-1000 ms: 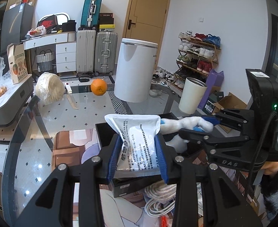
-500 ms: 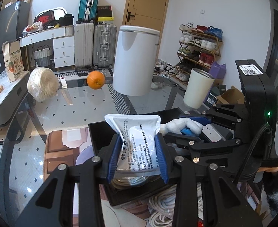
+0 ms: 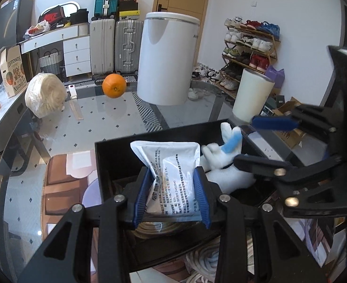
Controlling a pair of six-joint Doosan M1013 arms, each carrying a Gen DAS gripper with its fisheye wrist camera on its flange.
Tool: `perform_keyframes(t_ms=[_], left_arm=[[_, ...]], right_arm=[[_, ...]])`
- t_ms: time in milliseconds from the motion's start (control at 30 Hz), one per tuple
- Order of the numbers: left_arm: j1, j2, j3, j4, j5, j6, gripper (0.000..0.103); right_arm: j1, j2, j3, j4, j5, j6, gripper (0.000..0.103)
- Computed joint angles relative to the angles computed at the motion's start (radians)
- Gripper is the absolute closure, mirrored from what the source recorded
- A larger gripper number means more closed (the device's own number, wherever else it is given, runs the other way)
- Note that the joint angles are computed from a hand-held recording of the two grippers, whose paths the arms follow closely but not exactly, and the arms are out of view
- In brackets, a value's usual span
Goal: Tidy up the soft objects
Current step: 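Lower packet and bunny into the black box and open both grippers, then move both grippers back toward the remaining pile beside the box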
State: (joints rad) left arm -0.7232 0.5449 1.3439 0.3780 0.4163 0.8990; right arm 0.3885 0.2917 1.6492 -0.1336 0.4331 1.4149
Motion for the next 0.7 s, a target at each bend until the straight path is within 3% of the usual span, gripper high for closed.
perform_keyframes(t_ms=[67, 133, 200, 267, 333, 400, 433, 533, 700], left_arm=[[-0.001, 0.0, 0.0, -0.012, 0.0, 0.015, 0.06], [-0.003, -0.006, 0.006, -0.023, -0.006, 0.03, 0.044], [-0.012, -0.018, 0.019, 0.057, -0.008, -0.046, 0.026], [-0.02, -0.034, 0.04, 0.142, -0.009, -0.135, 0.016], [-0.024, -0.054, 0.07, 0.213, -0.026, -0.216, 0.013], [-0.031, -0.072, 0.096, 0.302, -0.019, -0.316, 0.0], [-0.039, -0.084, 0.114, 0.386, -0.01, -0.403, 0.0], [-0.052, -0.11, 0.155, 0.49, -0.003, -0.507, 0.0], [-0.075, -0.144, 0.208, 0.617, 0.011, -0.639, 0.0]], right_arm=[[0.001, -0.016, 0.02, -0.024, -0.022, 0.041, 0.026], [0.0, -0.029, 0.034, -0.042, -0.041, 0.07, 0.024], [0.0, -0.049, 0.056, -0.058, -0.065, 0.116, 0.018], [-0.002, -0.07, 0.08, -0.067, -0.085, 0.159, 0.016], [-0.005, -0.09, 0.104, -0.045, -0.104, 0.171, 0.008], [-0.007, -0.112, 0.129, -0.017, -0.125, 0.177, 0.002], [-0.008, -0.124, 0.146, 0.008, -0.145, 0.167, 0.001], [-0.013, -0.154, 0.183, 0.148, -0.165, 0.069, 0.001], [-0.004, -0.184, 0.228, 0.121, -0.171, 0.149, 0.001]])
